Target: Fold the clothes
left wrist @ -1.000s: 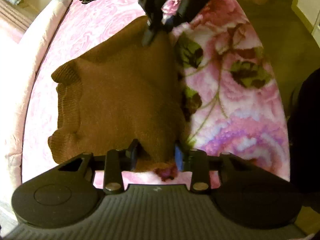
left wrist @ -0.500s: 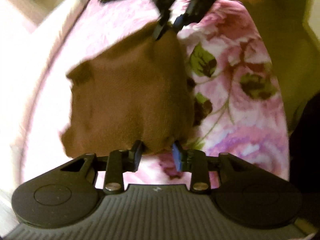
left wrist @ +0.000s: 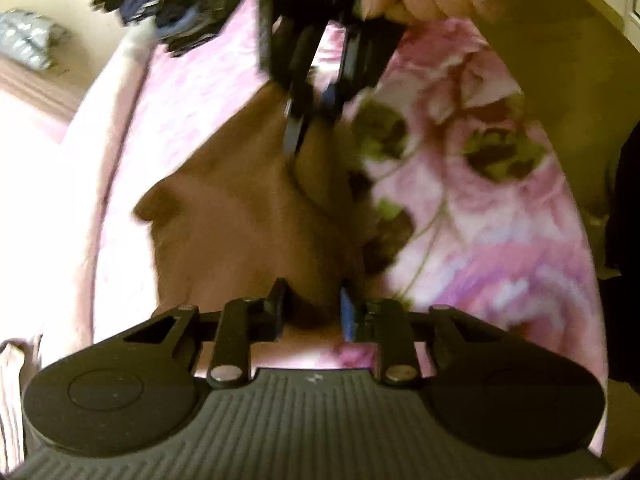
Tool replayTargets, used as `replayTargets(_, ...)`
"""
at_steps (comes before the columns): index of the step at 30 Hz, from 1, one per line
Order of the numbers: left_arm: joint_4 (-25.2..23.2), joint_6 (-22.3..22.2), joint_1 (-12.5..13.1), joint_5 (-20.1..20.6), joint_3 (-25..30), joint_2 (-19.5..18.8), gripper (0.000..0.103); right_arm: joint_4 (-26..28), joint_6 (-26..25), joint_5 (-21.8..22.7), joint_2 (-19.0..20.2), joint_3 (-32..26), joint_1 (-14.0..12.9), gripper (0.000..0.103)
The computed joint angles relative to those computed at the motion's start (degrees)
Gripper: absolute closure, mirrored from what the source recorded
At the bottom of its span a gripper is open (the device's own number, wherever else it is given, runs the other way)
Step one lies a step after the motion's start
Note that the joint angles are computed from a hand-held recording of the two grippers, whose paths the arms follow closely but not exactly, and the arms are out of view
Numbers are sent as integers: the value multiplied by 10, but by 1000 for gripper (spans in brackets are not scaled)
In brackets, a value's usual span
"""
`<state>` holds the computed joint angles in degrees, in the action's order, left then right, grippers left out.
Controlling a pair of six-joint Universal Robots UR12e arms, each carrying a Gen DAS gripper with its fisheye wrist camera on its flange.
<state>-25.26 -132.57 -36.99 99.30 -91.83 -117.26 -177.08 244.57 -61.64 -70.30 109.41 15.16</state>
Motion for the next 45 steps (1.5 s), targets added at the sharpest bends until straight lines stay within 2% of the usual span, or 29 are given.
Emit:
replayTargets(2, -17, -14, 3, 8, -4, 6, 103, 11, -19, 8, -2, -1, -6, 86)
replayTargets(5, -37, -44, 7, 10, -3, 11, 103, 26, -21, 12, -3, -2, -6, 86)
replayTargets(7, -25, -44, 9, -2, -8, 17, 95, 26, -18, 15, -4, 1, -6, 86)
replayTargets(8, -16, -40, 9, -14, -11, 20, 87, 29, -20, 14, -7, 2, -5, 84)
replayTargets(9, -7, -37, 10, -25, -13, 23, 80, 31, -24, 13, -10, 4, -5, 66)
replayTargets(10, 1, -37, 10, -35, -14, 25, 71, 44, -32, 2, -14, 5, -3, 55)
replayTargets(11, 5, -43, 10, -42, -11, 22, 70, 49, -38, -12, -19, 6, -1, 38)
replayTargets(14, -15, -89, 12, -51, 11, 9, 65, 21, -22, -29, -16, 8, 0, 38)
replayTargets(17, -89, -112, 18, -64, 36, -5, 61, 12, -27, -23, 1, -4, -5, 38)
replayTargets(18, -107, -110, 19, -67, 38, -8, 61, 12, -24, -24, 6, -9, -9, 58)
replayTargets(19, -114, -106, 21, -71, 37, -8, 61, 18, -17, -36, 8, -13, -12, 72)
replayTargets(20, -118, -101, 22, -74, 36, -8, 61, 13, 1, -48, 11, -16, -16, 73)
replayTargets(21, -122, -102, 24, -80, 35, -6, 61, 16, -2, -52, 11, -19, -19, 73)
replayTargets(23, -125, -124, 31, -101, 32, 1, 62, 29, -24, -56, 11, -24, -24, 73)
replayTargets(25, -122, -139, 35, -104, 26, 9, 62, 47, -50, -54, 8, -28, -27, 73)
replayTargets(28, -107, -169, 47, -111, 18, 21, 61, 58, -60, -57, 2, -24, -28, 73)
replayTargets(32, -83, -258, 66, -101, 33, 15, 60, 64, -61, -62, -1, -23, -24, 70)
replayTargets(33, -79, -280, 70, -97, 42, 8, 60, 68, -58, -66, -3, -24, -21, 51)
replayTargets(35, -69, -312, 76, -88, 62, -9, 60, 74, -57, -80, -5, -28, -14, 35)
replayTargets(36, -64, -321, 80, -85, 75, -20, 59, 74, -61, -79, -4, -30, -11, 35)
replayTargets(38, -72, -329, 87, -89, 109, -44, 52, 80, -68, -75, -1, -36, -7, 35)
replayTargets(41, -98, -333, 99, -124, 162, -81, 54, 81, -70, -79, 8, -44, -1, 35)
replayTargets(43, -150, -322, 108, -173, 203, -106, 59, 81, -74, -85, 13, -49, 2, 35)
replayTargets(45, -215, -289, 112, -198, 238, -126, 65, 81, -79, -90, 16, -52, 4, 35)
